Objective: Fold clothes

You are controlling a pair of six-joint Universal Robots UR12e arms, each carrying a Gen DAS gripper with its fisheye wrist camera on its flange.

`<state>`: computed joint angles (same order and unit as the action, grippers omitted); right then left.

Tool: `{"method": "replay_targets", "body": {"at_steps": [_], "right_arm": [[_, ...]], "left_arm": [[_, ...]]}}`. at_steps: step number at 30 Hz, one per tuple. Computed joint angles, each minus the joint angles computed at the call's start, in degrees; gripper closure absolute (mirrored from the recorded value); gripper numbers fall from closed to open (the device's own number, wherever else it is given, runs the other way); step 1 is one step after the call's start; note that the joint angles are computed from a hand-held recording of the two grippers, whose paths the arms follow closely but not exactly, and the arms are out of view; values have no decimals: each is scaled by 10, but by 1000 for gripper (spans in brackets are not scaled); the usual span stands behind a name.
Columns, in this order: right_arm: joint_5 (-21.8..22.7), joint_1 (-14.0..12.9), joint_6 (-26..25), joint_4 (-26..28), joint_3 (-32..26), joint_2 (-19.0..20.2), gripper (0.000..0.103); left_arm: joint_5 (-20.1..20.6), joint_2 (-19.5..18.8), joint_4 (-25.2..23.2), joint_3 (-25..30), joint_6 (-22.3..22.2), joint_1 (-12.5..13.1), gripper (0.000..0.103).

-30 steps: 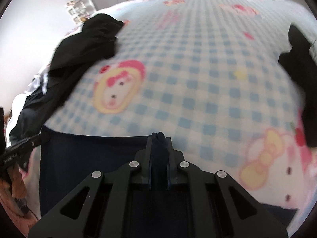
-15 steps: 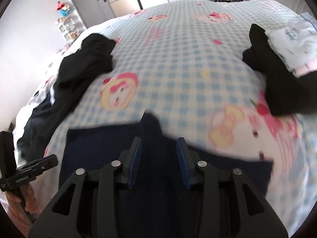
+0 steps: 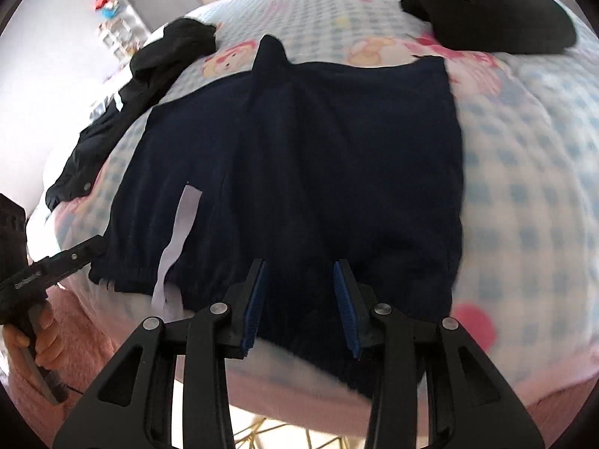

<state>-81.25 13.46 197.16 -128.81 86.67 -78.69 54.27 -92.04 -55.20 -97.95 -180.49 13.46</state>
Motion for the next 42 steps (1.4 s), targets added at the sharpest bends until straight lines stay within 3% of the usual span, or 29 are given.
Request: {"method": "replay_targets", "body": {"at_steps": [4,6,11,14,18,22,24,29,31,35,39,42], "right_arm": [[-44,13,-3,-7,5,-5,66],[-70,19,-15,14,1,-2,66],[-62,12,-6,24,11,-11,66],[-59,9,2,14,21,-21,66],[-44,10,-11,-29,37,-35,65],[-17,21,-51,-34,31,-26,65],[-17,27,-56,-31,24,-17,65],[-25,32,-61,-24,19,-4,61],[-29,32,-63,-22,19,0,61],[-23,30,-62,-24,19,3,60],[-18,29,-60,-36,23,5,60],[-15,26,-46,-46,29,3,67]], "left_arm": [[44,-3,-21,-2,1,-12,77],[68,-5,-29,2,10,-18,83],[71,8,-28,-4,13,-16,85],[43,18,0,-20,-15,-4,83],[61,33,63,-31,40,-19,81],[72,22,50,-21,92,-42,64],[90,16,41,-15,103,-52,63],[194,8,51,-12,122,-86,61],[204,10,57,-17,134,-86,61],[214,13,63,-22,151,-87,86],[191,13,59,-22,138,-81,91],[181,18,65,-26,136,-78,97]]}}
